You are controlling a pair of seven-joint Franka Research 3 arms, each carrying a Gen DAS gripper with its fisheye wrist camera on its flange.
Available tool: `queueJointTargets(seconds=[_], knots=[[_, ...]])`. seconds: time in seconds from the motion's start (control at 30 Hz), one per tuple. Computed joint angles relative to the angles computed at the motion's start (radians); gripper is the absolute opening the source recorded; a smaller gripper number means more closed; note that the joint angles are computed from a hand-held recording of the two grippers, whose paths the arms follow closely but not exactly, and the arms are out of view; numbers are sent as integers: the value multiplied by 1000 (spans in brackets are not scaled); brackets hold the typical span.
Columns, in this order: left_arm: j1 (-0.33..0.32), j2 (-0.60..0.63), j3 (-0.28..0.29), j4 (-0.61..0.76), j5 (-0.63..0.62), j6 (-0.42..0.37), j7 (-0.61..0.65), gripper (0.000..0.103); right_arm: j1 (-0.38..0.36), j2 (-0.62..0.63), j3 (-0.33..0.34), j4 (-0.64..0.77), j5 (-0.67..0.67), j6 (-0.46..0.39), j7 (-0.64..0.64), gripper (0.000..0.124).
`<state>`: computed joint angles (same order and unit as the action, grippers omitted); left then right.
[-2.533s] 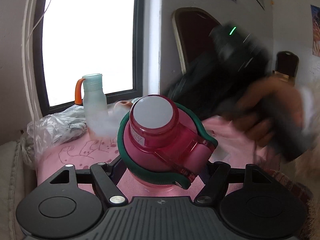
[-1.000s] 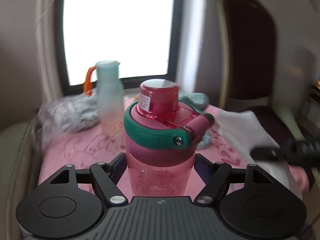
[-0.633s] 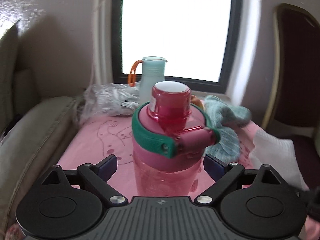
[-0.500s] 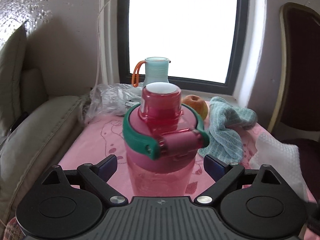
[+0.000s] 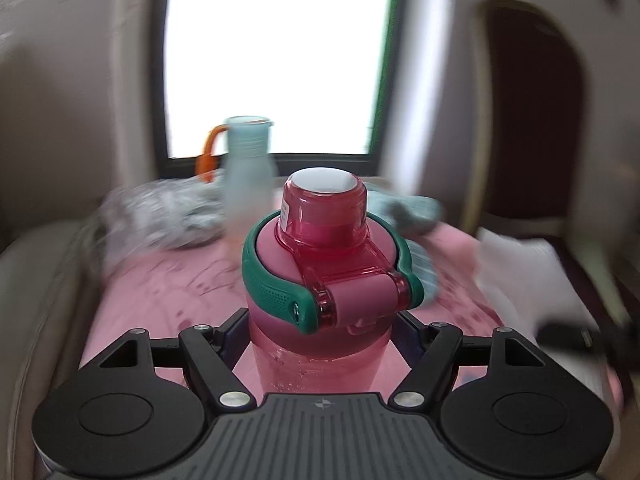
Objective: Clean container
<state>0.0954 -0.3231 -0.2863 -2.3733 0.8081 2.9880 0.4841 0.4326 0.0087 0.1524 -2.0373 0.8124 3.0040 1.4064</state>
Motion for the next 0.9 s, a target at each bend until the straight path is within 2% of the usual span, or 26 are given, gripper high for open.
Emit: queueJointTargets(seconds=[0.07,0.17,0.23,0.27,0.33,0.37,0.4,0.43,0.47,0.5,0.53,0.57,0.6,0.63,0.67,0.73,0.77,0.9], knots=[[-73,-17,118,-75,-50,147,143,71,2,2,2,5,0,-2,-6,14],[-217,-32,299,-155,-109,287,298,71,6,11,8,23,38,-11,-54,14],[-268,-46,369,-197,-114,350,346,71,8,23,15,44,78,-25,-107,14],[-271,-53,378,-215,-121,375,360,71,10,30,19,56,87,-34,-127,14],[-250,-66,366,-248,-149,415,384,71,15,49,22,80,43,-50,-121,14],[-237,-73,354,-262,-164,429,399,71,21,60,20,92,-20,-59,-87,14],[-228,-80,343,-275,-177,440,417,71,30,74,11,106,-122,-72,-20,14],[-214,-90,327,-289,-189,449,439,71,70,89,-33,124,-254,-93,75,14],[-191,-99,299,-304,-205,460,466,71,91,105,-55,146,-316,-114,105,14],[-163,-108,265,-317,-225,471,495,71,84,119,-43,171,-307,-127,77,14],[-138,-116,234,-328,-242,479,526,71,47,131,5,199,-228,-137,-3,14],[-118,-122,208,-338,-259,486,555,71,-24,147,88,241,-80,-174,-137,14],[-108,-125,193,-345,-275,493,577,71,-71,166,136,290,96,-245,-285,14],[-101,-128,182,-351,-290,498,597,71,-92,185,149,337,236,-330,-396,14],[-104,-130,180,-353,-306,498,609,71,-99,211,146,382,307,-415,-442,14],[-116,-129,188,-356,-331,497,625,71,-85,285,124,481,287,-553,-405,13],[-123,-128,195,-358,-340,499,631,71,-63,322,107,525,226,-580,-357,12],[-151,-120,225,-359,-372,500,631,72,41,428,27,618,-78,-520,-115,12]])
